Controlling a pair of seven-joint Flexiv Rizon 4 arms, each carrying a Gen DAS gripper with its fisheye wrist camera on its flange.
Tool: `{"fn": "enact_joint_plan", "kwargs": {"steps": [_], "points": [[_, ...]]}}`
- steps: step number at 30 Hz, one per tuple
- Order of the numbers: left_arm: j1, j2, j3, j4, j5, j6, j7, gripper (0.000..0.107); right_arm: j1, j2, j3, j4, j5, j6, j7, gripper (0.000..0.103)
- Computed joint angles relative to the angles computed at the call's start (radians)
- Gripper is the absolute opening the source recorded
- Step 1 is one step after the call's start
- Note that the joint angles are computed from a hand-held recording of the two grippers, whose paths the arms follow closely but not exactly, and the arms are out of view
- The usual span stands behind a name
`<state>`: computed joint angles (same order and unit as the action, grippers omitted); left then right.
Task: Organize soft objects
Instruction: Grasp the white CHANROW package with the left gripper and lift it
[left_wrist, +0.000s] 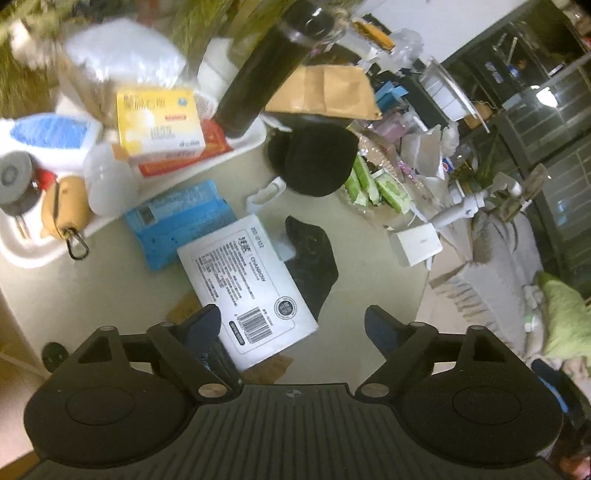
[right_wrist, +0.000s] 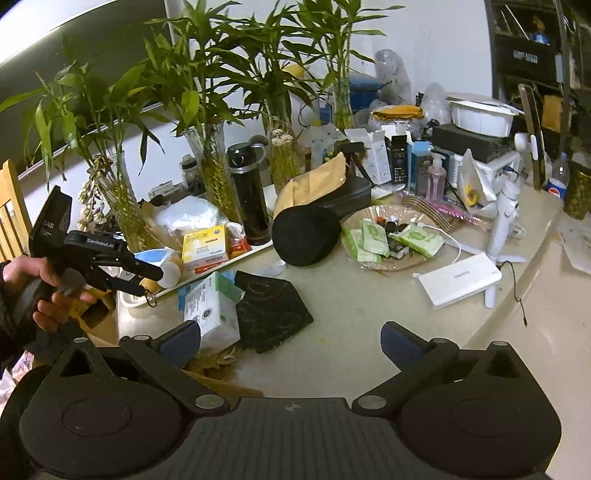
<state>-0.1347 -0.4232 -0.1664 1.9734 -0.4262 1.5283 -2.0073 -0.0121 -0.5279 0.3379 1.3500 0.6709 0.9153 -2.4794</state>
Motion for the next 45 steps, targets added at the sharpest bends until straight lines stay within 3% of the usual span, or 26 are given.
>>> {"fn": "enact_joint_plan", "kwargs": {"steps": [2, 4, 7, 14, 23, 25, 28, 31, 36, 45], "points": [[0.009, -0.018, -0.004, -0.012, -0.010, -0.017, -0.003, 0.098, 0.007, -0.008, -0.007, -0.009, -0.013, -0.006, 0.012, 0.103], [0.029, -0.034, -0.024, -0.016, -0.033, -0.017, -0.005, 0.098, 0.017, -0.015, -0.013, -0.014, -0.029, -0.001, 0.021, 0.103], [0.103, -0.060, -0.113, -0.011, -0.093, -0.014, 0.030, 0.098, 0.019, -0.029, -0.012, -0.025, -0.042, 0.001, 0.029, 0.103], [0.206, -0.117, -0.243, -0.010, -0.193, 0.027, 0.069, 0.099, 0.033, -0.069, -0.017, -0.049, -0.088, 0.016, 0.069, 0.103], [0.115, -0.175, -0.106, -0.120, -0.158, -0.084, 0.004, 0.099, 0.044, -0.128, -0.007, -0.079, -0.144, 0.035, 0.130, 0.103], [0.079, -0.188, -0.050, -0.159, -0.127, -0.136, -0.017, 0.098, 0.042, -0.137, -0.002, -0.085, -0.151, 0.033, 0.137, 0.103], [-0.014, -0.205, 0.097, -0.237, -0.033, -0.262, -0.126, 0.097, 0.045, -0.146, 0.003, -0.089, -0.164, 0.037, 0.144, 0.103], [-0.009, -0.220, 0.105, -0.263, -0.004, -0.309, -0.163, 0.096, 0.048, -0.156, 0.005, -0.097, -0.175, 0.040, 0.154, 0.103], [0.004, -0.216, 0.093, -0.258, 0.011, -0.308, -0.190, 0.088, 0.051, -0.166, 0.009, -0.108, -0.190, 0.038, 0.166, 0.103], [0.032, -0.162, 0.033, -0.171, -0.017, -0.198, -0.135, 0.080, 0.057, -0.179, 0.010, -0.128, -0.214, 0.027, 0.175, 0.103]]}}
